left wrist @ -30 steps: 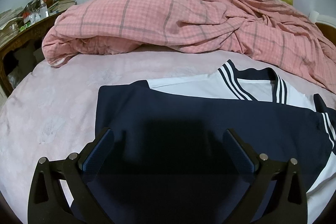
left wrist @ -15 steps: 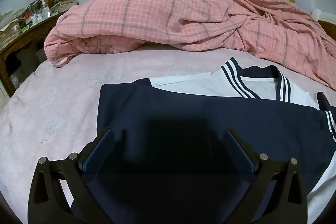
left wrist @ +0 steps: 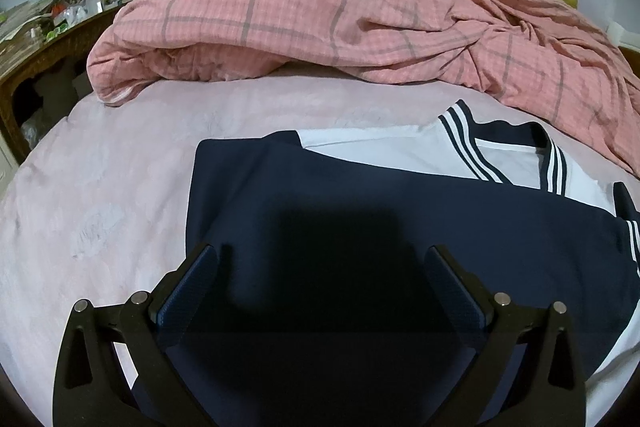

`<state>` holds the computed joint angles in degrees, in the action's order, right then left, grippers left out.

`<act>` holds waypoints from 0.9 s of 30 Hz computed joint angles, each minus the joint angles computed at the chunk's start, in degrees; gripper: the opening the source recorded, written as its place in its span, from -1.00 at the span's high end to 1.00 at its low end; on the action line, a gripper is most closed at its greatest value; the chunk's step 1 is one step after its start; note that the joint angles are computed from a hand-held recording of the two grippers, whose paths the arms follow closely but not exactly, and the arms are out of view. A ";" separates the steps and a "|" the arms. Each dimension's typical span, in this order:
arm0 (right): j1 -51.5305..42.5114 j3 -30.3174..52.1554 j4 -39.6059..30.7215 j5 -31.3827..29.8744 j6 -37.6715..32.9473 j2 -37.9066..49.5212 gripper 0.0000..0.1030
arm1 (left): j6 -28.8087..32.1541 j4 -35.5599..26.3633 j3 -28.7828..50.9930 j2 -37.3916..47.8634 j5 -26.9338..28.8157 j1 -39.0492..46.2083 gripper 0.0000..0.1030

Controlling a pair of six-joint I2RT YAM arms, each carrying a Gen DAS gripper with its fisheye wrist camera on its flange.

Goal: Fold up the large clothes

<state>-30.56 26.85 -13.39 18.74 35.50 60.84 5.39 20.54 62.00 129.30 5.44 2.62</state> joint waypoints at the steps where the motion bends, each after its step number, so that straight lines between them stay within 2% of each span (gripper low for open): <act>1: -0.43 0.31 -0.67 0.97 -0.01 0.32 -0.99 | -0.04 0.08 -0.06 -0.01 -0.15 -0.09 -1.00; 3: -0.05 2.58 -3.31 4.46 0.22 3.42 -0.99 | 0.10 0.36 -0.30 -0.13 -0.54 -0.35 -1.00; 6: -2.06 5.28 -3.50 1.39 -1.47 9.09 -0.99 | 0.38 1.06 -0.81 -0.33 -0.76 -0.45 -1.00; 7: -2.64 5.10 -2.16 0.20 -2.52 9.74 -0.76 | 0.45 1.13 -0.84 -0.33 -0.72 -0.41 -1.00; 8: -3.27 4.62 -0.11 -1.09 -3.57 10.19 -0.43 | 0.55 1.10 -0.81 -0.31 -0.62 -0.34 -1.00; 9: -5.26 3.86 2.63 -4.99 -4.30 11.11 0.42 | 0.66 1.10 -0.81 -0.29 -0.45 -0.29 -0.98; 10: -6.60 3.69 3.64 -7.59 -4.01 12.23 0.88 | 0.75 1.11 -0.80 -0.28 -0.41 -0.31 -0.97; 11: -7.96 3.57 4.73 -10.10 -3.14 14.24 0.88 | 0.90 1.16 -0.84 -0.29 -0.51 -0.38 -0.95; 12: -7.80 2.64 6.67 -9.64 -2.75 14.88 0.88 | 1.00 1.31 -0.94 -0.31 -0.65 -0.50 -0.94; 13: -5.89 1.99 7.67 -6.53 -2.67 14.39 0.88 | 1.09 1.47 -1.02 -0.37 -0.67 -0.56 -0.94; 15: 4.08 1.70 8.16 7.72 -4.43 12.38 0.88 | 1.12 1.98 -1.37 -0.59 -0.59 -0.64 -0.89; 19: 22.62 3.96 6.48 21.51 -8.18 7.46 0.88 | 0.82 3.17 -2.68 -1.84 -0.20 -0.54 -0.76; 23: 40.46 11.19 -0.10 29.96 -0.78 8.42 0.88 | 0.38 6.76 -7.24 -6.64 0.14 -0.28 -0.74; 27: 59.69 22.33 -3.10 38.26 6.67 20.57 0.88 | -1.19 8.79 -13.12 -14.85 5.24 1.39 -0.74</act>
<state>29.13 49.18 -16.49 57.00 42.18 81.41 4.21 29.33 48.88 114.45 10.68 4.01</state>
